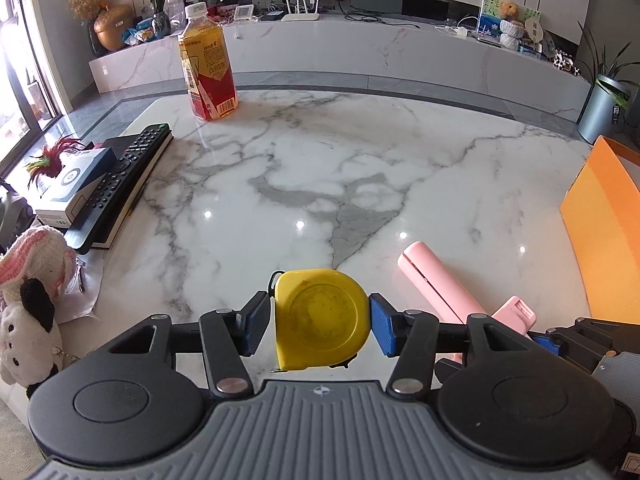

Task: Organize objects
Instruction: 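Lift the selfie stick and tape measure and carry both toward the orange box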

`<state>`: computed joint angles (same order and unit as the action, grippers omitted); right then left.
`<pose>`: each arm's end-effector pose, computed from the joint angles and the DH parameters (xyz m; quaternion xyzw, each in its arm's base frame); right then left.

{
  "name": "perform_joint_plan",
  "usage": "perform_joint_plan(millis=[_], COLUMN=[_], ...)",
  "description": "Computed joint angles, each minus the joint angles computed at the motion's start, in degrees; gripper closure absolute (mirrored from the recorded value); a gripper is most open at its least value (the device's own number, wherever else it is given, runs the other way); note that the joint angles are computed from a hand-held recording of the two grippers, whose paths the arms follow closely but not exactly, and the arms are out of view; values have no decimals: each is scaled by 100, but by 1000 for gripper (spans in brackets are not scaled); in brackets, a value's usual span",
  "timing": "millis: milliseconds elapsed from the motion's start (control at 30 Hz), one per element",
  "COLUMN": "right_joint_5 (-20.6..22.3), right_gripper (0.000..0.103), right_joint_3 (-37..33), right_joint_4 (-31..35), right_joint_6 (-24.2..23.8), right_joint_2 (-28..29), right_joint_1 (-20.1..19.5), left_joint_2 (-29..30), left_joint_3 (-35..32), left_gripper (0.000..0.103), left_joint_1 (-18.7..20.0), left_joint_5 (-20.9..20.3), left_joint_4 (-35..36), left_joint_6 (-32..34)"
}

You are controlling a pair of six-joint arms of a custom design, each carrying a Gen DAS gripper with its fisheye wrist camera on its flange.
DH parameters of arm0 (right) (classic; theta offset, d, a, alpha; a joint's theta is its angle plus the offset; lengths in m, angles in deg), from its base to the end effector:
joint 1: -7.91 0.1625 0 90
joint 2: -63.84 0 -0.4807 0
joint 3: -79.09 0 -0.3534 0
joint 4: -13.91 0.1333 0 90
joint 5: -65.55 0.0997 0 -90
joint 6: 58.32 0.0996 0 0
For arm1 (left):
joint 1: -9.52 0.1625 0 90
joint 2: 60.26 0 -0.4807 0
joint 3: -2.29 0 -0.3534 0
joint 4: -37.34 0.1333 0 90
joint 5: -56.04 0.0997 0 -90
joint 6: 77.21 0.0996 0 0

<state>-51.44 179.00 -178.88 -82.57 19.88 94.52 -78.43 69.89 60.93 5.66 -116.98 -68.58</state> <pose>0.0479 -0.6809 0.2154 0.0703 -0.8943 0.3242 0.3003 -0.3468 -0.7501 -0.0046 0.3334 0.8724 -0.2046 0.2931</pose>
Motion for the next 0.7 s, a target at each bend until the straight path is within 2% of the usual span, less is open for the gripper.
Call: perform_joint_plan(millis=[300,433,633,700], right_joint_5=[357,332,211,117], right_gripper=[43,44,44,43], right_joint_3=[236,437,928,1051], right_joint_4=[-330,-616,-1827,-2041], right_joint_6=[121,194,312,350], right_joint_2=[-254,-410,-852,-1063], right_joint_1=[86,162,432,484], left_joint_2=[-17,-23,-26,-30], left_joint_3=[35,31,59,78], left_gripper=[41,41,41,41], left_joint_1=[-24,-18,-24,-26], left_joint_5=[73,26,-90,-117], left_joint_4=[-53,-23,55,98], left_joint_6=[-52,-47,3,1])
